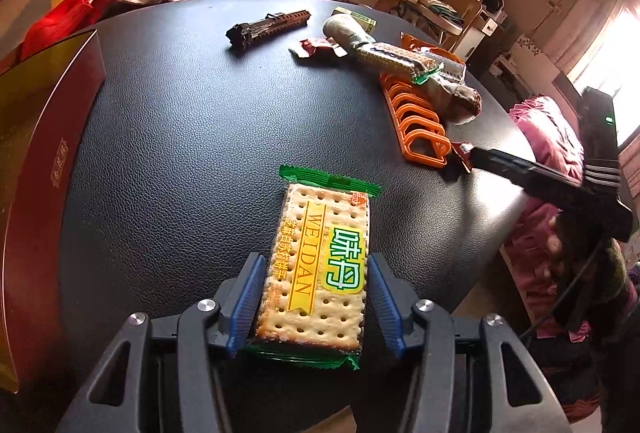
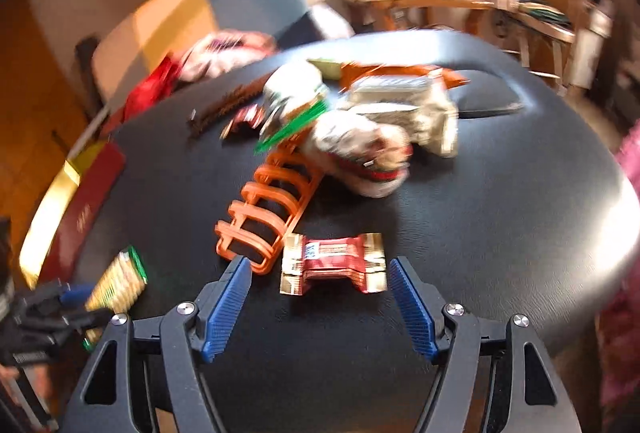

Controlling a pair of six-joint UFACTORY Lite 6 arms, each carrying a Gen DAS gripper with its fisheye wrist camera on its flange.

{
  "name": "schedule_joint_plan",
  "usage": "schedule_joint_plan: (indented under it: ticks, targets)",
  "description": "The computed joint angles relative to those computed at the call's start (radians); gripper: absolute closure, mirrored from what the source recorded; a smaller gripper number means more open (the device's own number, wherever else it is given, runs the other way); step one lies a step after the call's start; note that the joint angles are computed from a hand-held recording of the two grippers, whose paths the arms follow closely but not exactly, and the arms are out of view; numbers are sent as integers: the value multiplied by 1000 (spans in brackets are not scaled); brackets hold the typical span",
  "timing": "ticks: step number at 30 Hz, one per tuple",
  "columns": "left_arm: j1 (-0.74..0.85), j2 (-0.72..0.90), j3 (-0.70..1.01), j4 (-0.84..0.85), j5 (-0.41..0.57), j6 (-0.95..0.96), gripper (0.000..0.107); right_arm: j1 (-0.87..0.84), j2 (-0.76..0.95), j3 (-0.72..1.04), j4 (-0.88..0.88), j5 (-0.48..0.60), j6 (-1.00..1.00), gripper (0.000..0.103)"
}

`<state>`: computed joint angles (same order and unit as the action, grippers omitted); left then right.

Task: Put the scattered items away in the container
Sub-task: 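Carry the cracker pack with the left gripper while the right gripper grasps the red chocolate wrapper, then lower both held snacks into the gold-lined box and open both grippers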

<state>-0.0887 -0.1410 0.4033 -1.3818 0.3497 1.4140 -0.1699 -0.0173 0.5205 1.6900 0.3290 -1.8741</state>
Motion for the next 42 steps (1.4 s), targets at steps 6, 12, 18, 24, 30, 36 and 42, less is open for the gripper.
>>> schedule_joint_plan:
  ticks: [6, 12, 18, 24, 30, 36, 42]
  targets:
    - [2, 22, 16, 4, 4, -10, 54, 46, 124, 78, 115, -60, -185, 64]
    - [-19, 10, 0, -76, -28, 50, 54, 31, 98, 43, 199, -63, -287, 74]
    - [26, -51, -34, -114, -7, 91, 54, 30, -43, -50, 80, -32, -121, 75]
    - [149, -175, -60, 33, 71, -26, 54, 162, -166, -97, -8, -21, 66, 75]
    - [377, -326, -61, 225, 191, -154, 54, 415, -153, 3, 12, -52, 184, 75]
    - [770, -286, 45, 261, 322, -35, 54, 668, 23, 248, 100, -54, 216, 75]
    - [1005, -14, 215, 211, 297, 109, 54, 872, 315, 627, -20, -46, 417, 75]
